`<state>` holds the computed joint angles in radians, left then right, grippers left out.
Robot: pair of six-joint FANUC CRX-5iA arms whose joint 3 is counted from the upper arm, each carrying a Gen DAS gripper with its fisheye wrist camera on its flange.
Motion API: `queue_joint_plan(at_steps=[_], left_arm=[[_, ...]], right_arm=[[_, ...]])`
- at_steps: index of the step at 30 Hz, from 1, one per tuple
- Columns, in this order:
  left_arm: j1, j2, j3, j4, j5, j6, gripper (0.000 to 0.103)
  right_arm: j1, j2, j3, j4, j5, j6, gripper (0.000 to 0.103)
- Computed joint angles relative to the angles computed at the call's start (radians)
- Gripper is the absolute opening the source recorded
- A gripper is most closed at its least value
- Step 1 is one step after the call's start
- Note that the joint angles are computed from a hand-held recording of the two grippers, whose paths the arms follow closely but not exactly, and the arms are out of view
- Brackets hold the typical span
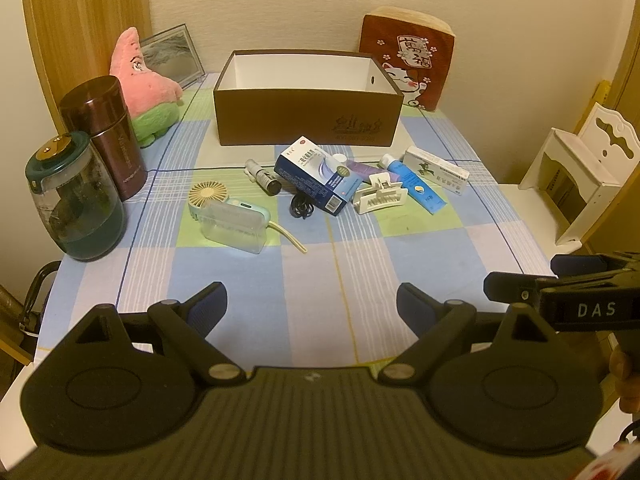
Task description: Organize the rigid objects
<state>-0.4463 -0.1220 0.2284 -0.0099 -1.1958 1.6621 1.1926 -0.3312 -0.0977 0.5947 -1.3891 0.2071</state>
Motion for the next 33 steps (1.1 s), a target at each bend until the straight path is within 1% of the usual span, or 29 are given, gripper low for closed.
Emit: queue_joint_plan(at_steps=[33], left_arm=[[-0.012, 0.006, 0.010, -0.007, -0.003, 0.012, 0.091]], right_arm=[[-0.001, 0.000, 0.000, 0.000, 0.001, 0.002, 0.103]])
